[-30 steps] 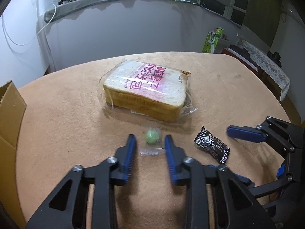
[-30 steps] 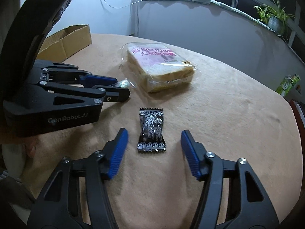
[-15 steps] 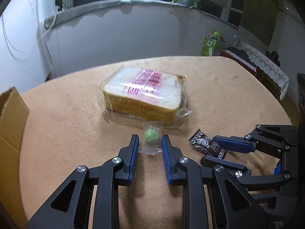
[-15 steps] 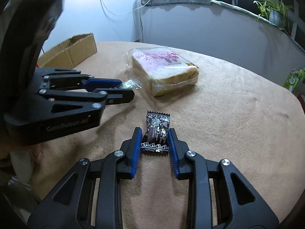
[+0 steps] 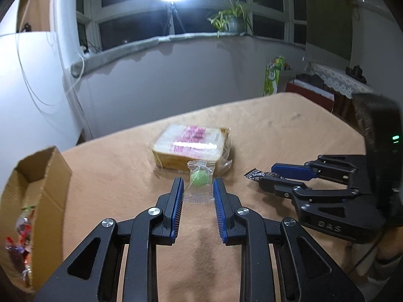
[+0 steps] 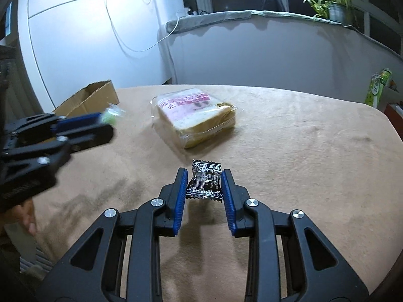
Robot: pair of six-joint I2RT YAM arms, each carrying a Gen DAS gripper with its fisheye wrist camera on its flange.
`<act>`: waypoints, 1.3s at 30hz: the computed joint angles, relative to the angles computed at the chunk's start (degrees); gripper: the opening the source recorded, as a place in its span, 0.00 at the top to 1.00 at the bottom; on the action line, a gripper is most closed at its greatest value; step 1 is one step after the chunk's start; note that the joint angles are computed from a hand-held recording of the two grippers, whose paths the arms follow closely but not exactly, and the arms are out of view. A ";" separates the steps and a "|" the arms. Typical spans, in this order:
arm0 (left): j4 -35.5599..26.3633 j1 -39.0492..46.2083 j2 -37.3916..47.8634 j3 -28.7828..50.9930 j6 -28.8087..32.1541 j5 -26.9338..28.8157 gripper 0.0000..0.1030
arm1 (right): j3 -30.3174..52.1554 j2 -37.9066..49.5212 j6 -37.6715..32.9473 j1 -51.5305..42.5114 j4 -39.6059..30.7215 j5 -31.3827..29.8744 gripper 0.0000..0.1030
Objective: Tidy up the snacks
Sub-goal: 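Carry both candies over the cardboard box and open the grippers to drop them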
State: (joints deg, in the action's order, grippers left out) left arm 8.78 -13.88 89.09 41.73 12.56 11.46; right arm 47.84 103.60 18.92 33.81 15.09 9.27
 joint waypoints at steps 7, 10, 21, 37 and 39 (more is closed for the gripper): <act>0.43 2.08 -5.72 -2.47 0.26 1.74 0.78 | -1.91 -3.69 2.47 1.48 -0.64 2.95 0.72; 0.69 3.38 -7.31 -3.45 0.24 3.13 0.78 | -1.75 -5.25 2.80 2.66 -2.16 4.71 0.72; 1.59 12.00 -12.34 -7.47 0.20 10.06 0.78 | 7.19 -4.47 0.69 9.17 -8.84 9.32 0.72; 0.58 34.63 -12.09 -7.63 3.43 20.94 0.78 | 36.14 13.87 -4.50 17.99 -17.63 8.28 0.72; 0.33 36.91 -11.38 -6.95 3.73 21.76 0.78 | 39.49 16.05 -5.16 18.67 -18.63 7.72 0.72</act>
State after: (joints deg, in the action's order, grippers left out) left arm 9.11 23.03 77.70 34.78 16.29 33.22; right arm 87.33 119.65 13.77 52.48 -3.54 17.00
